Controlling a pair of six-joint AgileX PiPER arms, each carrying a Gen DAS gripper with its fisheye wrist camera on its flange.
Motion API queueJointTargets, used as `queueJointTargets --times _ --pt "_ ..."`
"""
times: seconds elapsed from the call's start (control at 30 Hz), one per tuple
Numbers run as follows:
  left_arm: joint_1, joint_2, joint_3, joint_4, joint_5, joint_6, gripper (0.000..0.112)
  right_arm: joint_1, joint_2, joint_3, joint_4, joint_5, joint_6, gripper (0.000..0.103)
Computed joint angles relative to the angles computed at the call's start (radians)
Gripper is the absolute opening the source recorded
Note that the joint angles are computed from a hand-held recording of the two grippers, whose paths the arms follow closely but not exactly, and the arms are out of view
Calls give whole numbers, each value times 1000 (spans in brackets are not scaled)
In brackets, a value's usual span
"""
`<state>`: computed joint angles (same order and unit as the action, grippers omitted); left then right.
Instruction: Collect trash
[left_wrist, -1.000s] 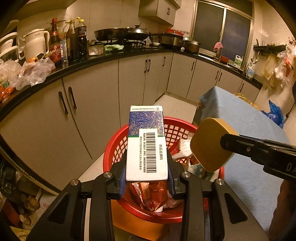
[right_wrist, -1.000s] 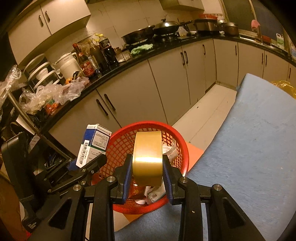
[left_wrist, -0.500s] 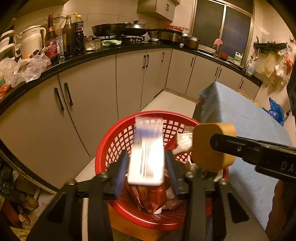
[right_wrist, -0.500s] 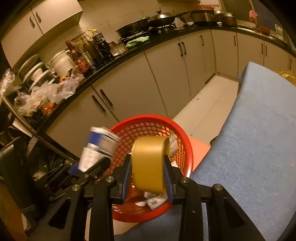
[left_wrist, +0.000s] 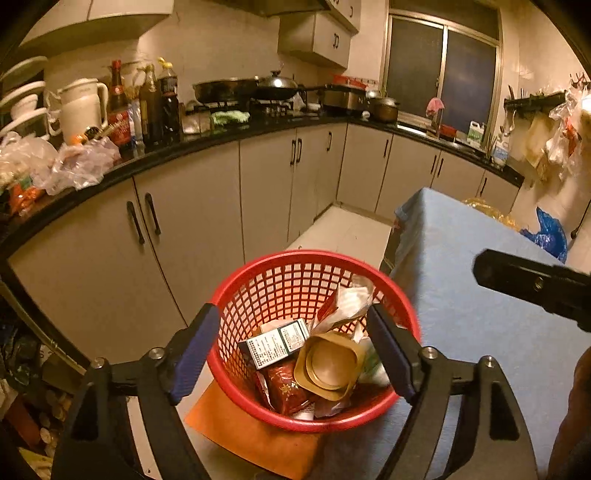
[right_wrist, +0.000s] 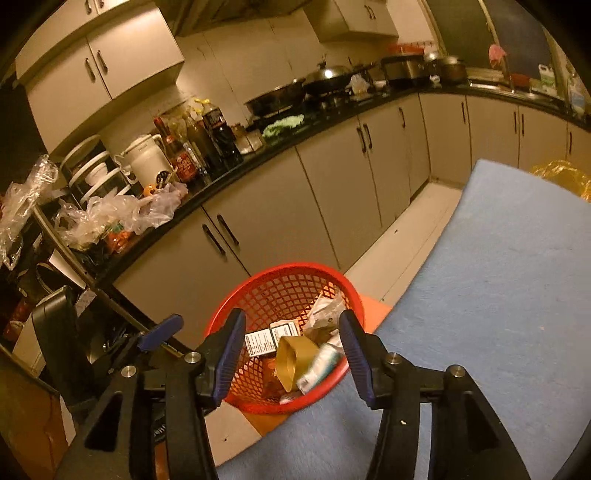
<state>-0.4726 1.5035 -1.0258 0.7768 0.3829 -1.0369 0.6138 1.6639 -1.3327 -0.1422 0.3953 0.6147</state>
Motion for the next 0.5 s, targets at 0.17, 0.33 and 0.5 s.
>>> queueJointTargets --times 0.17,0.33,0.5 --pt "-129 -91 60 293 183 -328 92 87 -120 117 -454 71 418 79" --pt "-306 -147 113 464 452 -506 102 259 -193 210 -805 327 727 93" --pt "-500 -180 168 509 677 -540 103 447 -251 315 -968 609 915 95"
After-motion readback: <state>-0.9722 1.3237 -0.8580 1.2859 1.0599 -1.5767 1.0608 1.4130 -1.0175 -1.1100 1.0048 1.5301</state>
